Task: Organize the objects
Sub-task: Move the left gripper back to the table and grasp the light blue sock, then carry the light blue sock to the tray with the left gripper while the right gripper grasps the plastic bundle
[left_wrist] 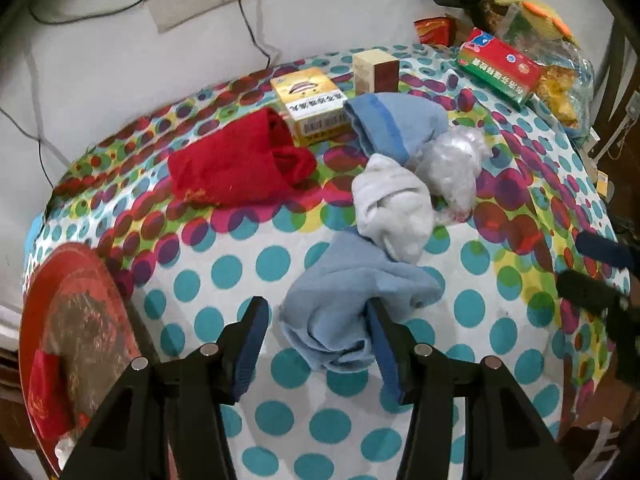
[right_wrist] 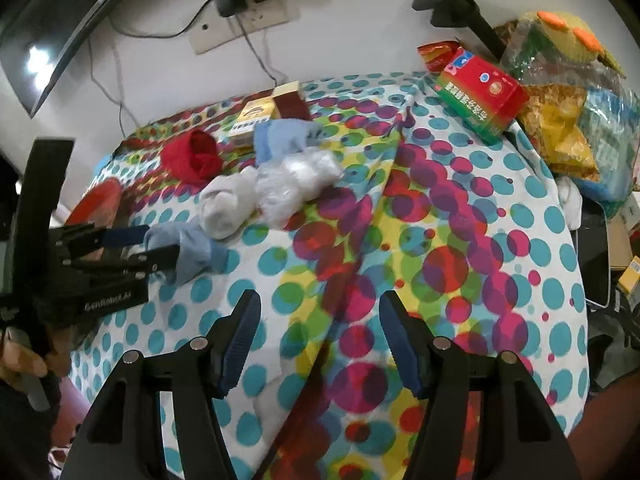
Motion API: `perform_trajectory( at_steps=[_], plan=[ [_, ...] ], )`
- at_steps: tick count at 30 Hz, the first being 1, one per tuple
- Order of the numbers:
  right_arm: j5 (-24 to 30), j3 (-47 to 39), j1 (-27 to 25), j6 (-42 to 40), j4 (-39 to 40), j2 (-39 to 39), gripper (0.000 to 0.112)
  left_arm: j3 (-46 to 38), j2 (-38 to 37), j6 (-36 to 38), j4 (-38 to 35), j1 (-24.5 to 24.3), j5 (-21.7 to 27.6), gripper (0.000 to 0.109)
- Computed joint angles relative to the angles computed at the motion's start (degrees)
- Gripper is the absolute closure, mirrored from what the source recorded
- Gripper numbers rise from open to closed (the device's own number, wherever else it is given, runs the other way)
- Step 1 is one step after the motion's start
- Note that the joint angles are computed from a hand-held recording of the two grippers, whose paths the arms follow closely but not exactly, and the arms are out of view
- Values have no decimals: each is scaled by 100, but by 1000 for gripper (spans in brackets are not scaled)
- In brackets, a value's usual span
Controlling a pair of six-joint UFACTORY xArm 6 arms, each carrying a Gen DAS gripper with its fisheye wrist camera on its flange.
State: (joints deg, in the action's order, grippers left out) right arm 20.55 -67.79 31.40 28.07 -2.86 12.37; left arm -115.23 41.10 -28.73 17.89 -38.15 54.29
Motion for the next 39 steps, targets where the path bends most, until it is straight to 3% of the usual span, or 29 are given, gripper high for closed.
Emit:
perform_trajectory(
  at_steps=[8, 10, 16, 24, 28, 33, 39],
  plan=[
    [-179, -436, -51, -419, 526, 420, 53, 623, -268, -119, -412, 140, -742, 58],
    [-181, -549, -31, -565, 675, 526, 53, 731, -325, 11, -655, 148, -893, 74],
    [-151, -851, 21, -784, 930, 791, 53, 686, -340, -49, -227, -29, -723, 82],
    [-21, -1316, 20, -875, 1110, 1140, 53, 1316, -816, -38, -633, 9, -889, 83],
    [79, -1630, 11, -665, 852, 1362, 53, 1736, -1153, -72, -675, 30, -1001, 83],
    [207, -2033, 2, 40, -52, 1647, 58, 2188, -1554, -161, -724, 102, -1102, 83],
    [372, -2569, -13, 159, -50, 2055, 60, 2645, -2028, -315, -518, 179, -1169, 83]
  ],
)
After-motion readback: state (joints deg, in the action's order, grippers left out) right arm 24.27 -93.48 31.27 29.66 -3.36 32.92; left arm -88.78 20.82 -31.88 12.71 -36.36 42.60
